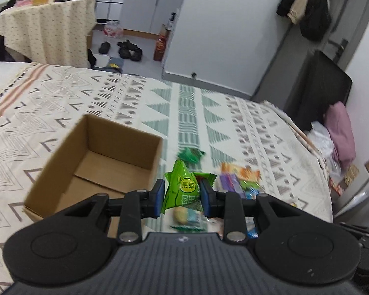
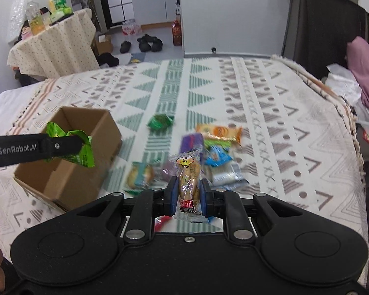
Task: Organize snacks
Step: 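Carry both packets over the cardboard box and open both grippers to drop them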
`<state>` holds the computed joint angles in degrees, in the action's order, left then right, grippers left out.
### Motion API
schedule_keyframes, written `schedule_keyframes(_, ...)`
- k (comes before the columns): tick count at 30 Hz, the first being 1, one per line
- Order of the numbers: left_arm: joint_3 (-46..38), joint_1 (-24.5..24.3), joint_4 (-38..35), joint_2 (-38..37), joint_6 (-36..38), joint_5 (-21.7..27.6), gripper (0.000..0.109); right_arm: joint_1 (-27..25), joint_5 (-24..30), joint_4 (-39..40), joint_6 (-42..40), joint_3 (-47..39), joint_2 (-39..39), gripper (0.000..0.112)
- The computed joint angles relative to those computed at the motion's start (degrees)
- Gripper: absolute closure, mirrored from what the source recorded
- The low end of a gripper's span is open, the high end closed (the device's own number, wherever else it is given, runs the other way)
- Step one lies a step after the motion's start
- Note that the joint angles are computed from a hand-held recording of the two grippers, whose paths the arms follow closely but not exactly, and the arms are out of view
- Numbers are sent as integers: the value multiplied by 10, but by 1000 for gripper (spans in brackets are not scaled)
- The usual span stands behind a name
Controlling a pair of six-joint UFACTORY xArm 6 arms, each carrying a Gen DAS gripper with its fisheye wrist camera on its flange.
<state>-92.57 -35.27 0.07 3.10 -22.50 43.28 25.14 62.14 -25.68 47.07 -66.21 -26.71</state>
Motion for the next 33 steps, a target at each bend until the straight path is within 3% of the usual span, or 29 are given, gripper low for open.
schedule_keyframes(11,20,42,-22,-17,-6,-22,79,49,14,-16,20,-119,104,94)
schedule_keyframes(25,38,121,-24,-17,-71,-24,79,63,-65,19,30,-195,207,94)
schedule_keyframes(33,33,131,-47,1,-64,-28,79,63,-95,37,18,-221,254,94)
